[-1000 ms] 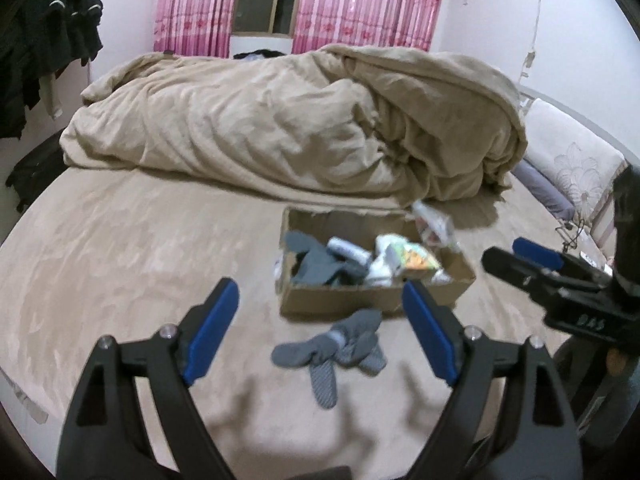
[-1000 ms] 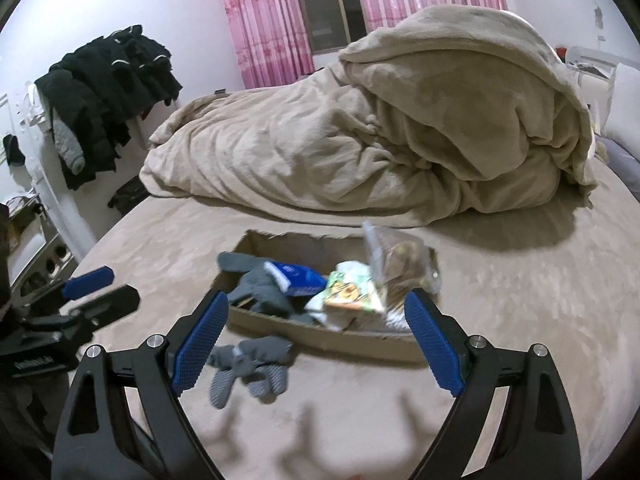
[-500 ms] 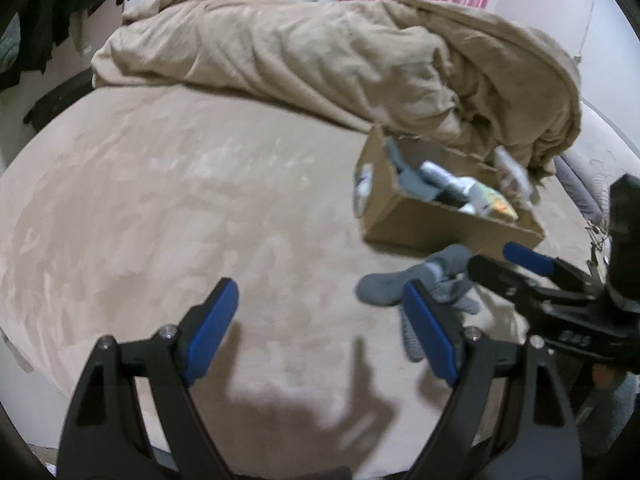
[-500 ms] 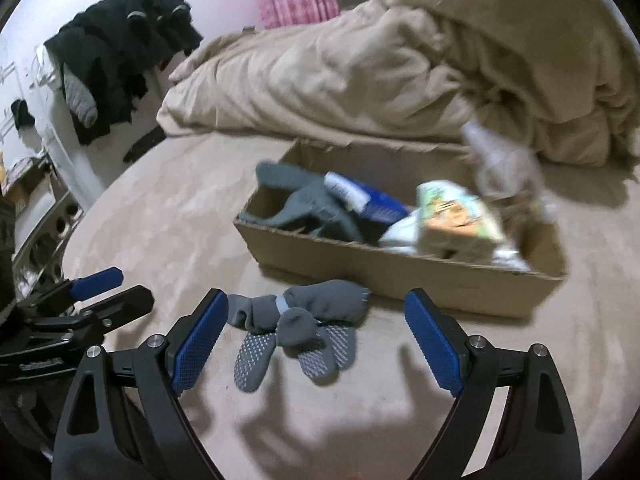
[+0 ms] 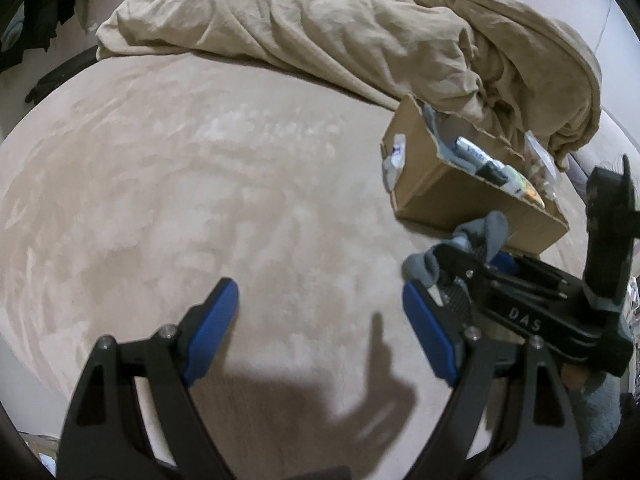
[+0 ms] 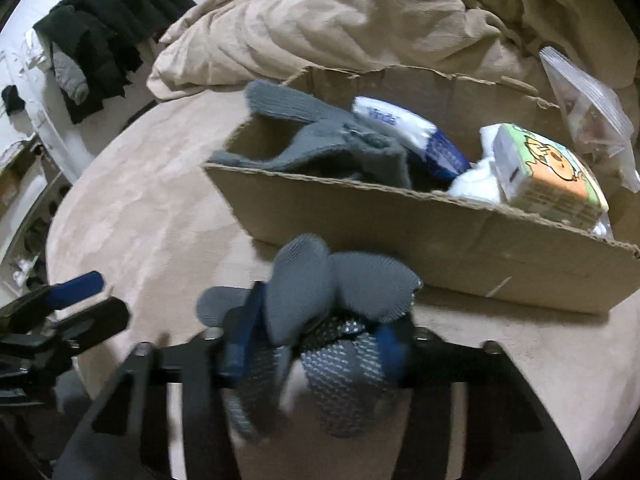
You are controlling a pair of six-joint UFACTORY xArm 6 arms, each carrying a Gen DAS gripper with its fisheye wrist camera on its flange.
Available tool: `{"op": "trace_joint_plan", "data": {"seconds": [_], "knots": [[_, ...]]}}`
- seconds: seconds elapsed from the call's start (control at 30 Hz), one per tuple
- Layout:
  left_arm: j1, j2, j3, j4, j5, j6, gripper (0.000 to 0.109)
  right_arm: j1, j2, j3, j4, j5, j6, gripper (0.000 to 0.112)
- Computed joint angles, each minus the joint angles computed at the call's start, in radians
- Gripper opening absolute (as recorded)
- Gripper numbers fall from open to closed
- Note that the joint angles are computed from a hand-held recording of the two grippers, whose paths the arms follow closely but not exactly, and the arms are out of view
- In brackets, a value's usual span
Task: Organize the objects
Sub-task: 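Grasp the gray dotted gloves on the bed with the right tool, then carry the gloves into the box and open the right tool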
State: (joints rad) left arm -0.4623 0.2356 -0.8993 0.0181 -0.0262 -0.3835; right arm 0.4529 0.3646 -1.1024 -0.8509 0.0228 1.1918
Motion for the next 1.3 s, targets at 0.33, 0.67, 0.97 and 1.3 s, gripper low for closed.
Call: {"op": "trace_joint_plan", "data": {"seconds": [0.33, 0.67, 0.97, 1.3], "knots": [[-0.002, -0.087, 0.018, 0.302, 0.020, -0.257, 0.085, -0.016, -0.180, 0.152, -0.068, -0.013, 0.040, 0.041], [-0.056, -0.118, -0.052, 0.374, 0.085, -0.310, 0.085, -0.075, -0.397, 0.257, -0.206, 0.002, 0.143, 0.041], [-0.066, -0.043, -0.189, 0.344, 0.105, -0.261, 0.085, -0.128, -0.384, 0.200, -0.160, -0.008, 0.054, 0.042], [-0.059, 0.139, -0.414, 0.186, 0.126, -0.093, 0.085, -0.151, -0.203, 0.009, -0.106, 0.021, -0.052, 0.042]]}}
